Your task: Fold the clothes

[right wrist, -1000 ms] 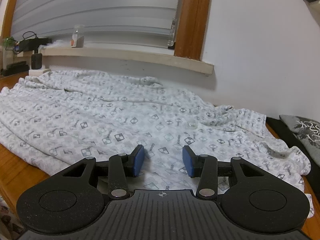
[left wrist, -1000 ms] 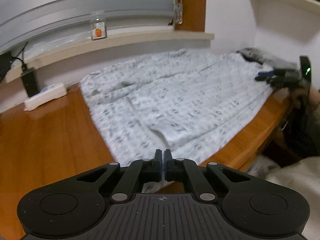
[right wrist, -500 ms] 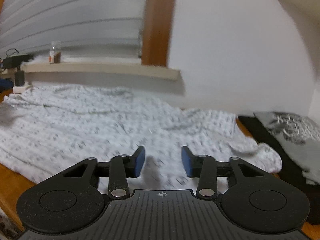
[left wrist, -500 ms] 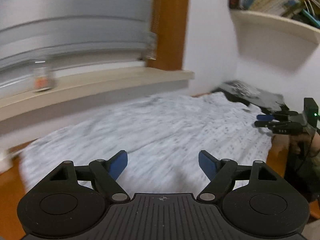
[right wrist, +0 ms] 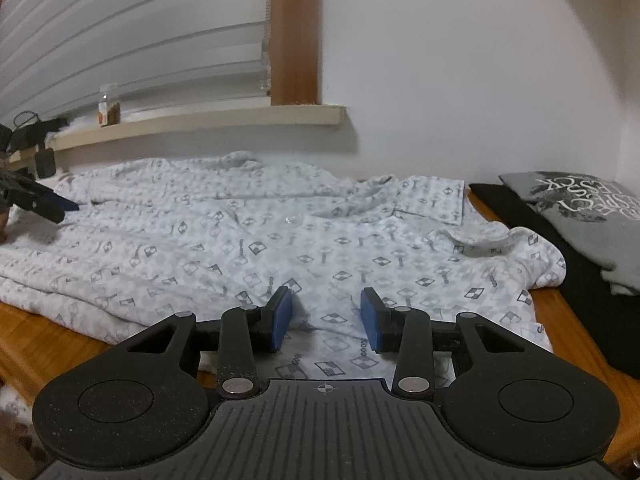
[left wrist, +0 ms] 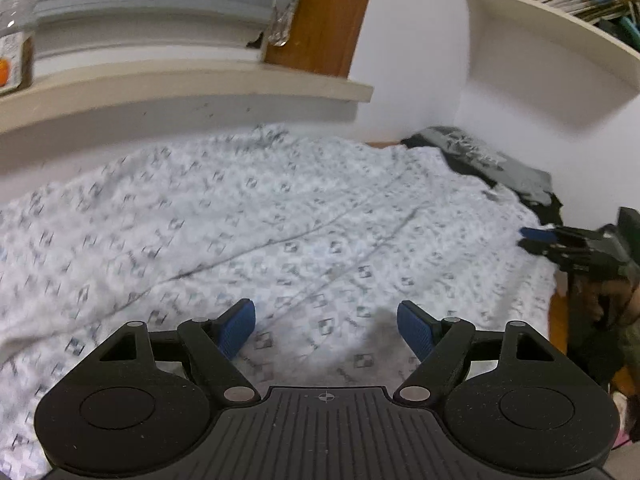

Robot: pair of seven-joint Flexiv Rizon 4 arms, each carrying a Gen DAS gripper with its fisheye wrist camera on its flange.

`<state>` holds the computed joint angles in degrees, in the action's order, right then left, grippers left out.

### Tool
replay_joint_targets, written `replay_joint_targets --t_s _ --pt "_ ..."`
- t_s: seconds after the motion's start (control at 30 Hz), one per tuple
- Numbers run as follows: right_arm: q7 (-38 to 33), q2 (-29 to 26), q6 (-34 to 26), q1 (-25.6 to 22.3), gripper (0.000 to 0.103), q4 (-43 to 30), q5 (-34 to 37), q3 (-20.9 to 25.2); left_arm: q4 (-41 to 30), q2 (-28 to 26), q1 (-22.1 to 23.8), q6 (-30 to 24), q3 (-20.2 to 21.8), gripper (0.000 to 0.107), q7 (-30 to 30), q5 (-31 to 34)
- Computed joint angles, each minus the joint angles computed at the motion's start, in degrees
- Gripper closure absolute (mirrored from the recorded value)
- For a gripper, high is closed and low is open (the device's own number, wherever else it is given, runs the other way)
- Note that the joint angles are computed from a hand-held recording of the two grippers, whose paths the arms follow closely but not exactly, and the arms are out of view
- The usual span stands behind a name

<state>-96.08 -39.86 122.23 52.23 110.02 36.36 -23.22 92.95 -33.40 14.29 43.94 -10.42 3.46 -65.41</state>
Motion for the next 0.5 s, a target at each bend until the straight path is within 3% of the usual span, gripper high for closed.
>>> replay_joint_targets --t_s 0.13,0.17,0.27,0.37,0.47,0.5 --pt "-1.70 3.75 0.10 2.16 0.065 4.54 0.80 0.38 4.41 3.09 -0.56 2.74 0.67 0.023 3.27 -2.11" --pt "-2.37 4.85 -0.47 3.18 0.065 5.64 1.26 -0.07 5.04 3.49 -0.92 3.62 0.86 0.019 3.81 -2.63" --pt "-3.80 6.67 -3.80 8.16 0.064 7.39 2.87 -4.59 6.64 4.38 -1.46 4.74 1.04 0.011 5.71 -4.48" --pt "-3.15 6.72 -6.39 13.24 0.063 8.47 2.69 -10.48 7.61 4.83 -2.52 6.72 1.14 0.010 8.36 -6.64" --pt "-0.73 2.64 1.48 12.87 0.064 5.91 3.52 -9.81 6.79 4.31 -2.67 5.97 1.52 0.010 6.71 -6.29" --pt "-0.15 2.12 4.32 11.12 0.064 4.81 3.38 -7.44 6.55 4.15 -2.59 5.65 1.55 0.010 6.23 -6.27"
